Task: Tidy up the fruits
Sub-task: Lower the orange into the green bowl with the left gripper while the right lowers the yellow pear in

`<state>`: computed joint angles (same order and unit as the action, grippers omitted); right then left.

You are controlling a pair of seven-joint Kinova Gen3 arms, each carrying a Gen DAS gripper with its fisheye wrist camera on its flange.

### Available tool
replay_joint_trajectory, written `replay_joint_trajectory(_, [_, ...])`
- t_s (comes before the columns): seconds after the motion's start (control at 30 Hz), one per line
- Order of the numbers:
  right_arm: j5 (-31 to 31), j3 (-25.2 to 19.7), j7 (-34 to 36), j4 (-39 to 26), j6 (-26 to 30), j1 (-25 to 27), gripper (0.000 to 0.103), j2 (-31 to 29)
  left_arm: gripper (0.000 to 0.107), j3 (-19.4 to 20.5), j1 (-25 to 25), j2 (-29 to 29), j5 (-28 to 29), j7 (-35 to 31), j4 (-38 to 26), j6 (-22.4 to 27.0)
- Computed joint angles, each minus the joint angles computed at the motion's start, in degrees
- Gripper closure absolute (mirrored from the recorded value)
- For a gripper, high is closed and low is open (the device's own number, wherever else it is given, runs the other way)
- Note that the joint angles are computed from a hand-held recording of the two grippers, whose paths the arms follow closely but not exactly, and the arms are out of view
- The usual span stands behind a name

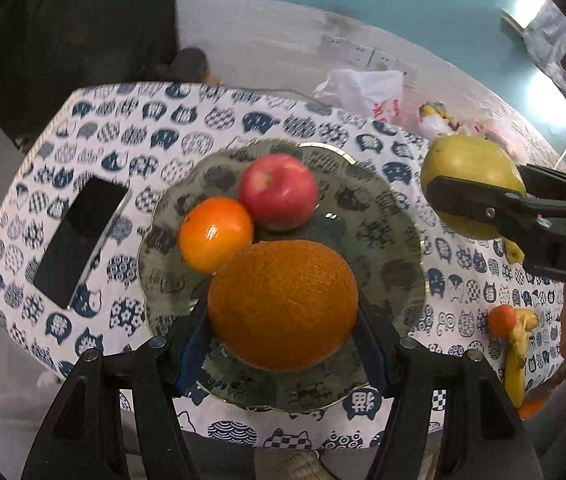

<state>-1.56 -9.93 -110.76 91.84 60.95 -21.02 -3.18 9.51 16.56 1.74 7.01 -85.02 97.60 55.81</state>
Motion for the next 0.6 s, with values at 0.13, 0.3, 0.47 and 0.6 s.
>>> replay_joint_trajectory(0.13, [-1.8, 0.1, 0.7, 0.1, -0.2, -0.3, 0.033, 1.8, 0.041, -0.4, -0.5, 1.0, 0.6, -0.2, 0.6, 0.2])
replay_joint_trajectory(0.3, [-4.1, 0.5, 2.0, 1.0, -0.4, -0.3, 0.033, 3.4, 0.041, -0.6, -0.8, 2.2, 0.8, -0.5, 1.2, 0.4])
replay_joint_trajectory(0.47, [-5.5, 0.6, 2.8, 2.2, -0.1, -0.5, 0.033, 4.8, 0.041, -0.8, -1.4, 3.8, 2.3, -0.4, 1.4, 1.7])
replay_joint_trajectory(0.6, [-5.5, 0.5, 2.9, 2.8, 0.2, -0.9, 0.033, 5.8, 0.041, -0.7, -1.0, 4.6, 1.3, 0.3, 1.4, 2.2])
